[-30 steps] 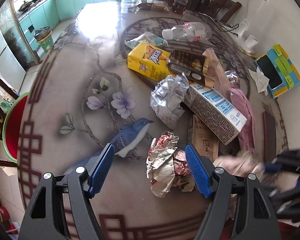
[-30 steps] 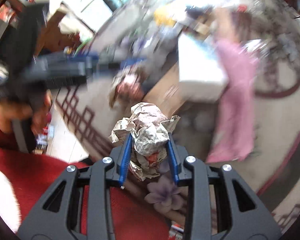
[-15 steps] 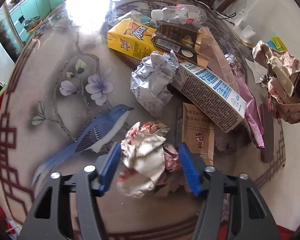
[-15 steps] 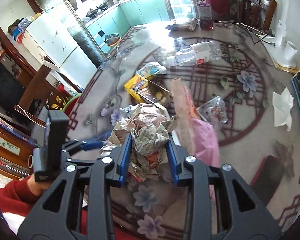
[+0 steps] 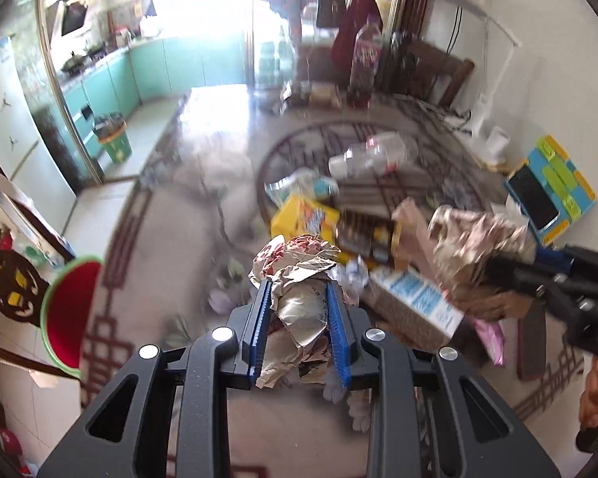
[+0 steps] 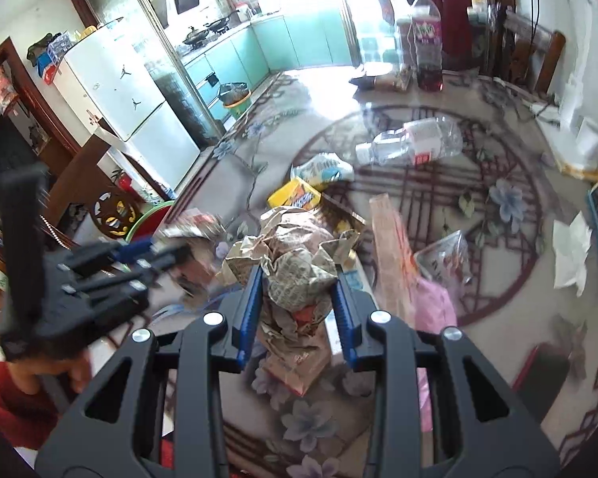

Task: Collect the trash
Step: 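Carry the crumpled foil and paper to the red bucket and release both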

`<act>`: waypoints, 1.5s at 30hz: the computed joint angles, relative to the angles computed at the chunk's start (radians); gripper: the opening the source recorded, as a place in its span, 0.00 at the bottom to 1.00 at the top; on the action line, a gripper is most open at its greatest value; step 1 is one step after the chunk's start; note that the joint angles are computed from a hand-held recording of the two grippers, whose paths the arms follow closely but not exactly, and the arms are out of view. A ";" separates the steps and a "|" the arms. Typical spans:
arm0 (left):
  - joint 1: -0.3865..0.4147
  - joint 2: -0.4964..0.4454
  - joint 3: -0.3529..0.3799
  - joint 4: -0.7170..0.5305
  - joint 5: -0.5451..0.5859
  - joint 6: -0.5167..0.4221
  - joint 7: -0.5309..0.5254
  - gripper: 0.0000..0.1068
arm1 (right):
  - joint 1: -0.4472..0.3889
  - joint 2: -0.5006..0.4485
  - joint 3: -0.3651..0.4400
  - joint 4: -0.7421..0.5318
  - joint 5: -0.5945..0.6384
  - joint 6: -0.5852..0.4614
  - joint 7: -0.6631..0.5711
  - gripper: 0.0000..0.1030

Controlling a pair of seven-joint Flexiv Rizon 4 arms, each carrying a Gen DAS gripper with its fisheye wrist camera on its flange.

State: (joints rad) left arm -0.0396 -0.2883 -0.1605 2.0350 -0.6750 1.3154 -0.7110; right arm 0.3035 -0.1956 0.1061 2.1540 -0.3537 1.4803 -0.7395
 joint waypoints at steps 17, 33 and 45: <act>-0.020 0.030 0.022 -0.072 0.089 0.090 -0.066 0.24 | 0.045 -0.008 -0.092 -0.026 -0.140 0.062 0.092 0.32; 0.006 0.036 -0.006 -0.110 0.077 0.142 -0.083 0.24 | 0.086 -0.006 -0.201 -0.046 -0.368 0.112 0.263 0.32; 0.033 0.023 -0.018 -0.120 0.068 0.145 -0.078 0.24 | 0.075 -0.045 -0.164 -0.105 -0.353 0.094 0.247 0.32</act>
State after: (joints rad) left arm -0.0068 -0.2649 -0.1788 1.9154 -0.6071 1.4607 -0.7885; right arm 0.3790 -0.2406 -0.0581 2.0491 -0.7068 1.5745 -0.4927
